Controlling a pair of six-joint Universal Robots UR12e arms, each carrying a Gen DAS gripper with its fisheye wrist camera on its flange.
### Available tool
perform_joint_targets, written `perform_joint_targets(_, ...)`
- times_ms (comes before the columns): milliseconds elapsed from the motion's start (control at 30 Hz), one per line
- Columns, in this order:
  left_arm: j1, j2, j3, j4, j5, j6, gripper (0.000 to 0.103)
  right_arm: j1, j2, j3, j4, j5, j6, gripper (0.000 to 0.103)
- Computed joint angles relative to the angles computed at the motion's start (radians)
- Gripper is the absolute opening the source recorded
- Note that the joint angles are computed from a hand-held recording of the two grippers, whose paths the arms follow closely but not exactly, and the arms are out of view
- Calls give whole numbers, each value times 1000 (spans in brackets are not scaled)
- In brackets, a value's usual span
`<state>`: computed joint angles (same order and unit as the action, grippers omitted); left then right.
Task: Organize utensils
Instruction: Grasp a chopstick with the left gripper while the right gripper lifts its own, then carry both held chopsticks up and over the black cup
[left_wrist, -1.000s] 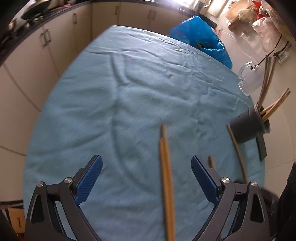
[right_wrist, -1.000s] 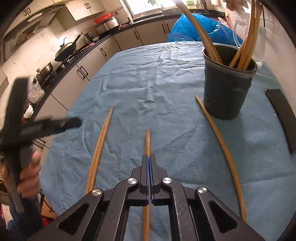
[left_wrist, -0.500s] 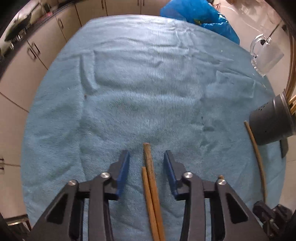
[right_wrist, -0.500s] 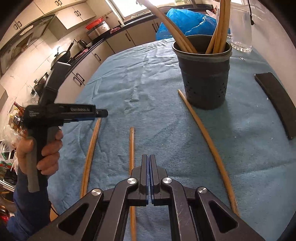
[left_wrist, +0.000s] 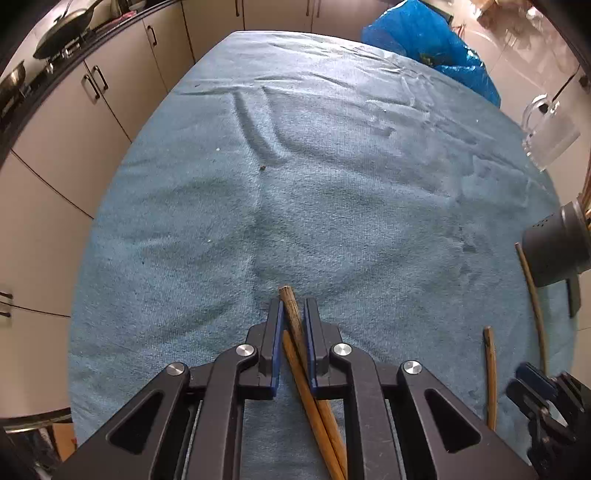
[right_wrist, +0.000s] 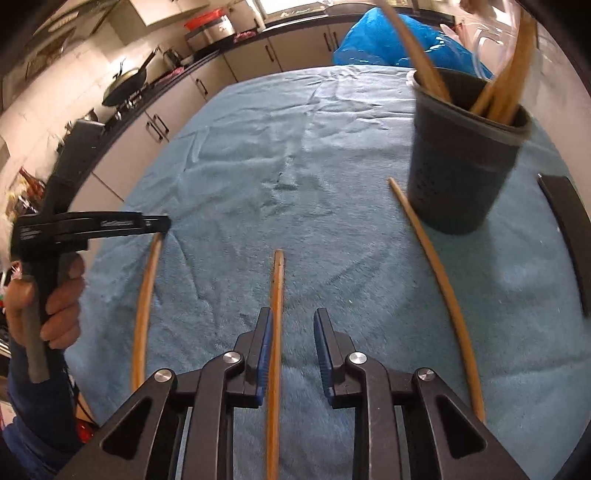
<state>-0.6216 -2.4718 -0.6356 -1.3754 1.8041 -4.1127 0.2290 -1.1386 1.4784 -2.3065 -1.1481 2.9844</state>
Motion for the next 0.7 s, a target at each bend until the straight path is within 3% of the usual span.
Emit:
perform_joint_targets(167,-4,-11,19,-10,11,2,11,31,33,-49,38,-52,-44,24)
perform_joint_targets(333,-15,-75,140,-92,50,14,10,63,50,-67,24,-147,-95,24)
perform_joint_targets(400,-14,-79,142,-74,42,16,10,70,52,-68,10,-181,-107,9)
perform_joint_targets(433,-12,-66,115,-39,28,17,9,69,54,-69,7,-189,-110,8)
perform_joint_targets(567,-19,-42,76,30,42,18,9,48,47,-62,-1,-122,-84,8)
perform_joint_targets(700,-34,-10,39,117,84,20,9,13,12,-19,-111,-16,-23,8)
